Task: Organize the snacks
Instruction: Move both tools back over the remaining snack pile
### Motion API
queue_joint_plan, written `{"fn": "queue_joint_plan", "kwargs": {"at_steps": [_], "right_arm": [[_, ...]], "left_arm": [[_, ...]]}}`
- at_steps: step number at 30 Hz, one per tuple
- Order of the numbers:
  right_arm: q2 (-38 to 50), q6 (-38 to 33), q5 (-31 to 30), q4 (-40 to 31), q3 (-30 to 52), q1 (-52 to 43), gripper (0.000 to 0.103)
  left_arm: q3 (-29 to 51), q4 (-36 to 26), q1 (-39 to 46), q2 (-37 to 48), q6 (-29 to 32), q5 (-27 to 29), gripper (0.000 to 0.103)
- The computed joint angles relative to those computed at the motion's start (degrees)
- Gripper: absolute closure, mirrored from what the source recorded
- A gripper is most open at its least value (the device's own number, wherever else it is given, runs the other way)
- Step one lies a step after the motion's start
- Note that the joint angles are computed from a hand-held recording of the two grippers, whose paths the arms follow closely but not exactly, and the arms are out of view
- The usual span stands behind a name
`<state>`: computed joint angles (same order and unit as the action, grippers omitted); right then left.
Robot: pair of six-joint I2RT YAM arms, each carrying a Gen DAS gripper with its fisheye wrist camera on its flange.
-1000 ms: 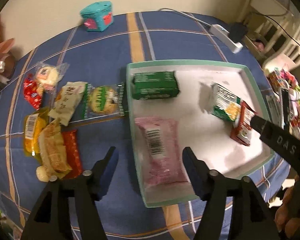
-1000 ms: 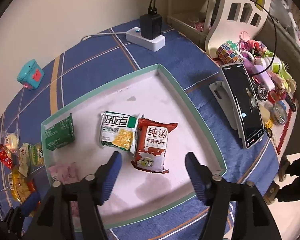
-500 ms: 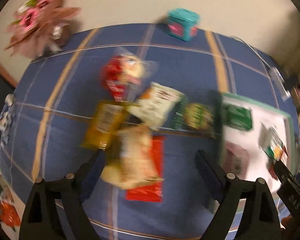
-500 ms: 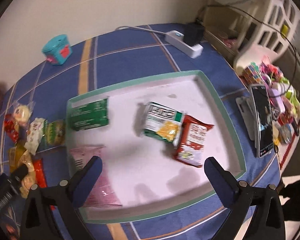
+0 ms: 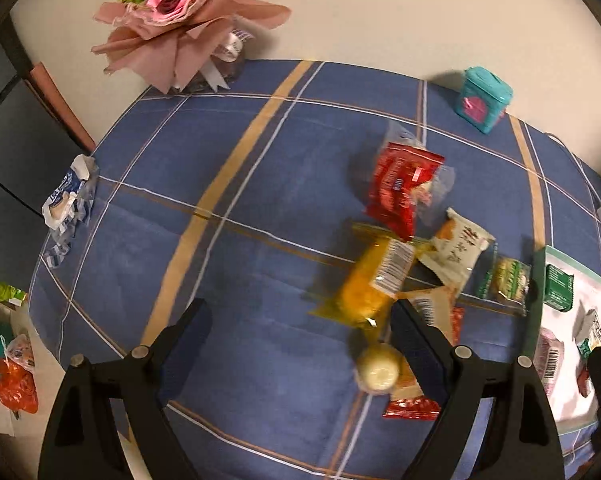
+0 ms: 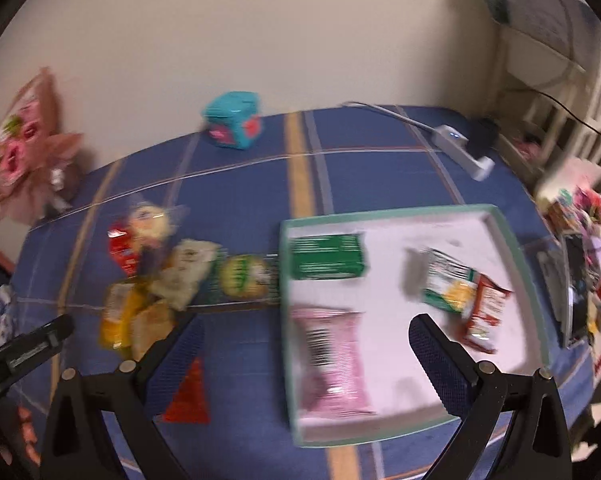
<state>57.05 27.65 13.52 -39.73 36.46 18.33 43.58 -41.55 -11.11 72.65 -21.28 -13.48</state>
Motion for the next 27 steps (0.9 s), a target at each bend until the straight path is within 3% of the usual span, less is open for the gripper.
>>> {"fn": "queue_joint_plan", "kwargs": {"at_steps": [6, 15, 27], "right_arm": [[8.29, 6.38, 3.52, 1.94, 2.79, 12.99, 0.0], [21.09, 10.77, 2.87, 6.54, 5.22, 20.37, 0.0], [32.33, 11.97, -0.38, 12.28, 7.15, 21.8, 0.0]], "left_arm": [[-1.11, 1.8, 9.3, 1.08, 6.14, 2.92, 0.012], [-1.1, 4.83, 21.12, 7.22, 12.33, 7.8, 0.012], [-0.13, 6.73, 20.86, 13.78, 13.24, 9.88, 0.012]]}}
